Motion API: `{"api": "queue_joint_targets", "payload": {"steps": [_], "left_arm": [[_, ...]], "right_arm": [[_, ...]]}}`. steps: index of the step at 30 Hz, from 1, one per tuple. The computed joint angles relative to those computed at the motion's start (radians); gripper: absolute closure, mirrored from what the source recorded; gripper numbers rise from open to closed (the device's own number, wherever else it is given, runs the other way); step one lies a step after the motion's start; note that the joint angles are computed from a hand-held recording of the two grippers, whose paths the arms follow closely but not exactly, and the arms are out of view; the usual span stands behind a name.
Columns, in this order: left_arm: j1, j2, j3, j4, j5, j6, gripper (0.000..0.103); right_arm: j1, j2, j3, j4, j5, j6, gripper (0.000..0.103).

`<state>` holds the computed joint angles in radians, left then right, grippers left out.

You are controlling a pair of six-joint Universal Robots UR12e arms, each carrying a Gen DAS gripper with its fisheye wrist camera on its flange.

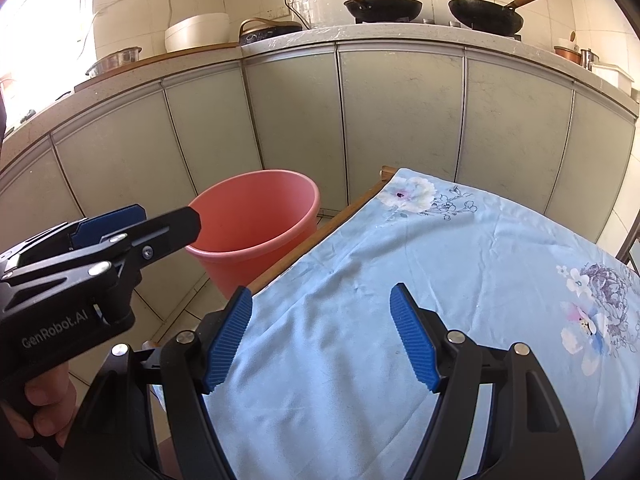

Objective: Collect trash

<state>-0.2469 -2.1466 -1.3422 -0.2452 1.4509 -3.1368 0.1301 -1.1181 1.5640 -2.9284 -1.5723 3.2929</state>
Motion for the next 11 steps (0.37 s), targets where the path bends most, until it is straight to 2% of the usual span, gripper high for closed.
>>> {"api": "queue_joint_targets", "payload": {"steps": [11], "left_arm": [[-0.007, -0.011, 0.025, -0.022, -0.007, 0.027, 0.038]], "right_arm": [[-0.008, -0.009, 0.013, 0.005, -0.011, 0.014, 0.031]]}}
